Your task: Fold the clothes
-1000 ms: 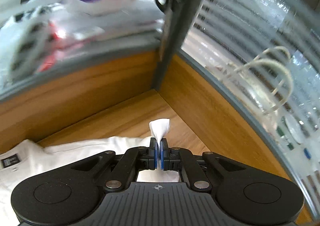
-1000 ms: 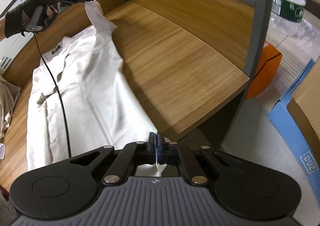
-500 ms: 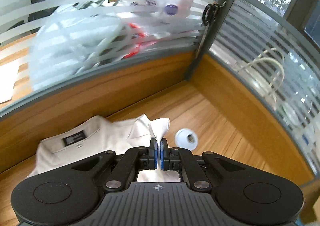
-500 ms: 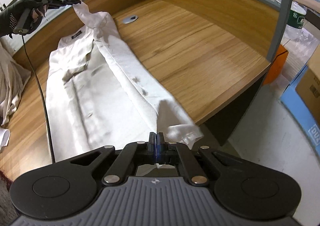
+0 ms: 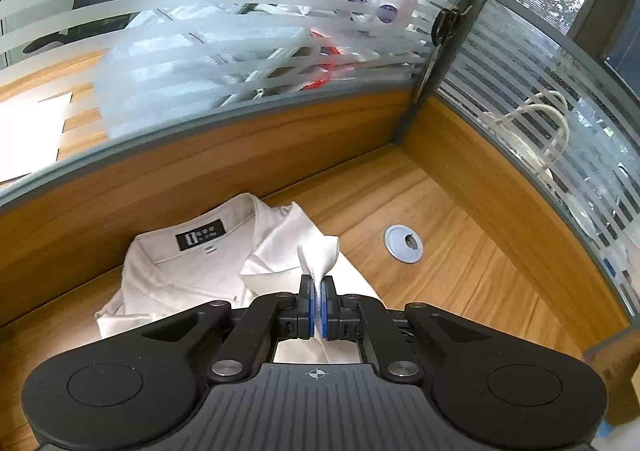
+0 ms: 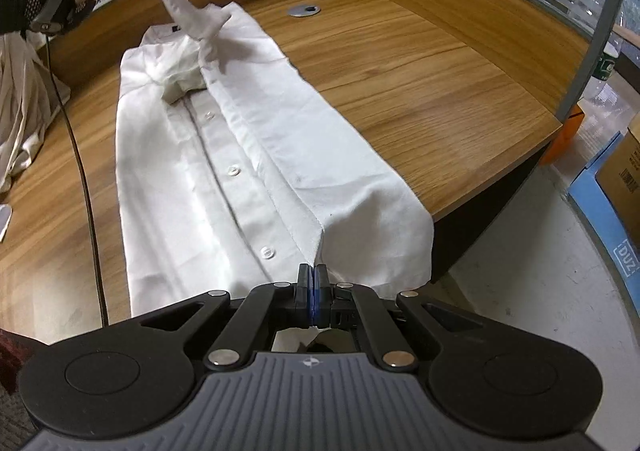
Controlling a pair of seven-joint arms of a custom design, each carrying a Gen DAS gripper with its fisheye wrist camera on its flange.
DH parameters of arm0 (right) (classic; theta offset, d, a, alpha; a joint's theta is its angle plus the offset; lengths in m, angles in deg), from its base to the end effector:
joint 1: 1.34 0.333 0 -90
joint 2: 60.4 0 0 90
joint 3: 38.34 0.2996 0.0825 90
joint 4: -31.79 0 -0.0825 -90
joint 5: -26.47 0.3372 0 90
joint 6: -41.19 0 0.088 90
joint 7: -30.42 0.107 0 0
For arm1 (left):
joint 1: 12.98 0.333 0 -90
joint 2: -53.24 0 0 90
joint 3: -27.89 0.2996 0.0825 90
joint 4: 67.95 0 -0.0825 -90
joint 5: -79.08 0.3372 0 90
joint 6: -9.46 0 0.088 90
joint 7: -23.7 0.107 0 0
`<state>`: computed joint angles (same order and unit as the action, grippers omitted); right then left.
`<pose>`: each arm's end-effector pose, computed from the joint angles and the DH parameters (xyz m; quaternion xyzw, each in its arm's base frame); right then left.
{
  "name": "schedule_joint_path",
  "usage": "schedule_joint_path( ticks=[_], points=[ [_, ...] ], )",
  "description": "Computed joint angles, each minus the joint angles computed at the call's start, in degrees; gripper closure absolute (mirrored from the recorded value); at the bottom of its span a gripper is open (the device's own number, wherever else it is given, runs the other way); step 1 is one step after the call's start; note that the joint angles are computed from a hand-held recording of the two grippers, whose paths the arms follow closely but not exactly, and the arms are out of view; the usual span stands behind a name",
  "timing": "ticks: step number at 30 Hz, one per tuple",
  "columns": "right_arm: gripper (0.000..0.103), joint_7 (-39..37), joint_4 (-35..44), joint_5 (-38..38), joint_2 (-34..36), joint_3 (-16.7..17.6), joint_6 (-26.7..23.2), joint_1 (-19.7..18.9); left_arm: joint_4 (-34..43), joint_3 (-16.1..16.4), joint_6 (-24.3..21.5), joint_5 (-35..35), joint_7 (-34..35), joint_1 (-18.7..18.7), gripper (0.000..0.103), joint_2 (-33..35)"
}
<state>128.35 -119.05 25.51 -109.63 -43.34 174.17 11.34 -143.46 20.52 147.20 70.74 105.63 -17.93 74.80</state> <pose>0.3035 0.0349 0.5574 -0.6859 0.6755 -0.1400 0.2315 0.6556 -0.1252 0.5996 -0.6681 0.6524 -0.3338 0.1284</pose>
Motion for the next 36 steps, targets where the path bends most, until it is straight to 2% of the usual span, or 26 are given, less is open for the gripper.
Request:
schedule_joint_path(
  ticks=[6, 12, 15, 17, 23, 24, 26, 29, 31, 32, 34, 36],
  points=[
    [0.103, 1.16, -0.91, -1.22, -1.24, 2.19, -1.21, 0.54, -3.97, 0.51, 0.71, 0.25, 0.39, 0.70, 0.098, -2.05],
    [0.097, -0.18, -1.15, -1.40, -0.96, 1.74, -2.29, 2.20, -10.27, 1.62, 0.78, 3.09, -1.60, 0.46, 0.094, -4.43],
    [0.091, -0.17, -0.44, -1.34, -1.08, 1.75, -3.20, 2.12, -16.47, 2.04, 3.90, 4.91, -2.66, 0.43, 0.084, -7.37],
    [0.083, -0.23, 0.20, -1.31, -1.30, 1.45, -3.75, 1.85, -20.18, 2.47, 5.47, 7.21, -4.03, 0.19, 0.084, -9.32],
    [0.077, -0.70, 2.66, -2.44, -0.93, 1.09, -5.66, 0.23, -29.69, 2.95, 12.53, 14.28, -9.24, 0.18, 0.082, -14.94],
    [0.077, -0.83, 3.11, -2.71, -0.77, 1.07, -6.05, -0.05, -31.05, 2.80, 14.02, 14.78, -9.87, 0.40, 0.082, -15.80],
    [0.076, -0.88, 3.66, -2.99, -0.59, 0.94, -6.34, -0.55, -33.81, 1.79, 17.12, 11.05, -6.70, 1.44, 0.080, -17.59],
    [0.074, -1.09, 4.32, -2.93, -0.20, 0.26, -6.78, -1.22, -35.35, 0.61, 18.65, 7.33, -1.50, 1.83, 0.067, -18.88],
    [0.073, -1.31, 4.64, -3.04, 0.21, 0.11, -6.99, -1.63, -35.86, 0.13, 19.23, 6.50, -1.01, 1.57, 0.061, -19.43],
    [0.073, -1.51, 4.83, -3.11, 0.46, 0.02, -7.21, -1.79, -35.99, -0.08, 19.58, 6.26, -1.52, 1.34, 0.059, -19.57],
    [0.073, -1.81, 5.29, -3.01, 1.06, -0.07, -7.67, -1.95, -36.15, -0.44, 20.33, 6.92, -4.12, 0.76, 0.048, -19.66],
    [0.072, -1.92, 5.74, -2.86, 1.81, -0.15, -7.91, -2.17, -35.74, -0.95, 20.33, 6.80, -6.32, 0.01, 0.044, -19.31]
  ],
)
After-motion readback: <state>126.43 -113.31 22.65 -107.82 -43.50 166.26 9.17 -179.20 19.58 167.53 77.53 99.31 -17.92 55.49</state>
